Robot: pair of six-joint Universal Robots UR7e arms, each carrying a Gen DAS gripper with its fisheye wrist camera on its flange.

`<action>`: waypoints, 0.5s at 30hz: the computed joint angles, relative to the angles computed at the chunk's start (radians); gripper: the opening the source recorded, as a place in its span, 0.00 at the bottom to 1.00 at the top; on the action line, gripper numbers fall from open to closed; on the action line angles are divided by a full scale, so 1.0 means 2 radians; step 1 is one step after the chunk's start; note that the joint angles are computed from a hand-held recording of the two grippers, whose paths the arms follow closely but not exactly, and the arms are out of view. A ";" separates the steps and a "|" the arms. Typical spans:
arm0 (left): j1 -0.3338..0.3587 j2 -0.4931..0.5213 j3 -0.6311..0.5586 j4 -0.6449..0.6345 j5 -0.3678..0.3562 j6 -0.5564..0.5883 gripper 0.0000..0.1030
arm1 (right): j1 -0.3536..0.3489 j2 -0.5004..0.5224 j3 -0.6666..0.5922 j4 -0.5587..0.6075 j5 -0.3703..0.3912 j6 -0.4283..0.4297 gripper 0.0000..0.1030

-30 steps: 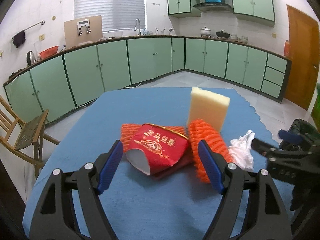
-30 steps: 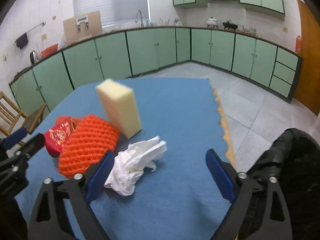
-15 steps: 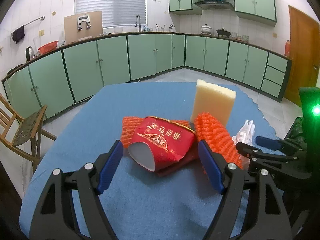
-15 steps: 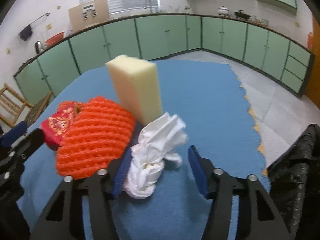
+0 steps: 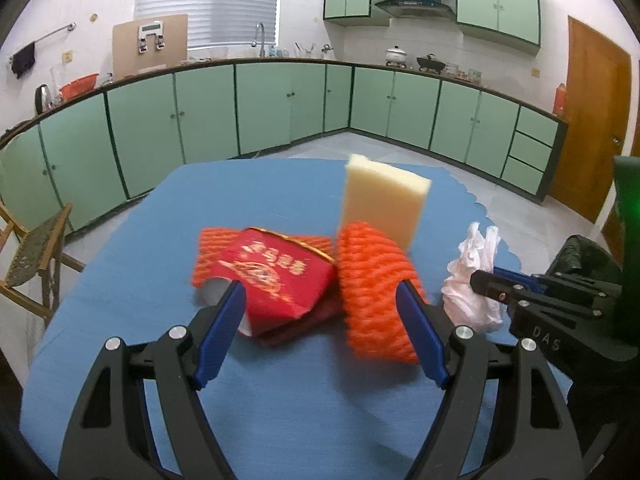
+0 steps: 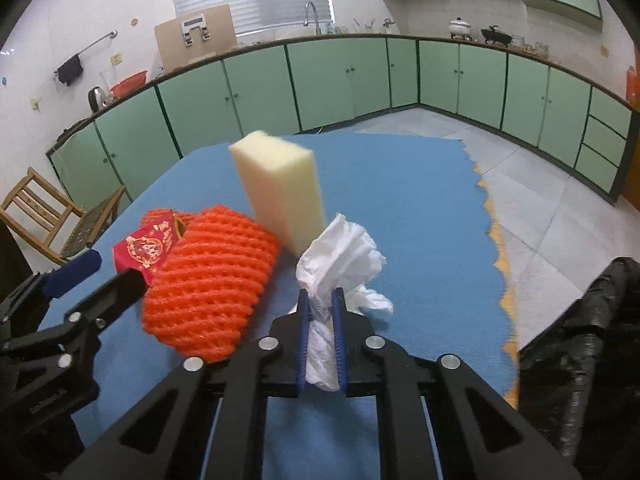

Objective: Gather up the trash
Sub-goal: 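Grasp the orange foam net with the left gripper while the right gripper holds the tissue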

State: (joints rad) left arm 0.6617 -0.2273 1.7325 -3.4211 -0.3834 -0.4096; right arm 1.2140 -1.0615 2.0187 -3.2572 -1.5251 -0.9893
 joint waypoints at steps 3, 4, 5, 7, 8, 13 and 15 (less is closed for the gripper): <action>0.004 0.006 -0.014 0.025 -0.012 -0.009 0.73 | -0.005 -0.010 -0.001 0.004 0.007 0.004 0.11; 0.006 0.007 -0.017 0.031 -0.015 -0.013 0.73 | -0.007 -0.013 -0.001 0.002 0.008 0.003 0.11; 0.008 0.008 -0.021 0.040 -0.019 -0.019 0.73 | -0.008 -0.014 0.000 0.000 0.008 0.002 0.11; 0.014 0.011 -0.030 0.058 -0.029 -0.031 0.71 | -0.010 -0.017 0.001 -0.003 0.009 -0.002 0.11; 0.015 0.012 -0.033 0.064 -0.032 -0.035 0.70 | -0.011 -0.019 0.001 -0.002 0.010 -0.002 0.11; 0.025 0.014 -0.045 0.094 -0.061 -0.053 0.45 | -0.018 -0.024 0.001 0.003 0.014 0.000 0.11; 0.025 0.017 -0.048 0.098 -0.061 -0.054 0.41 | -0.019 -0.026 0.002 0.005 0.016 0.001 0.11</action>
State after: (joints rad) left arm 0.7115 -0.1943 1.6356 -3.2260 -0.5060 -0.5185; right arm 1.1755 -1.1128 2.0219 -3.2469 -1.4936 -0.9872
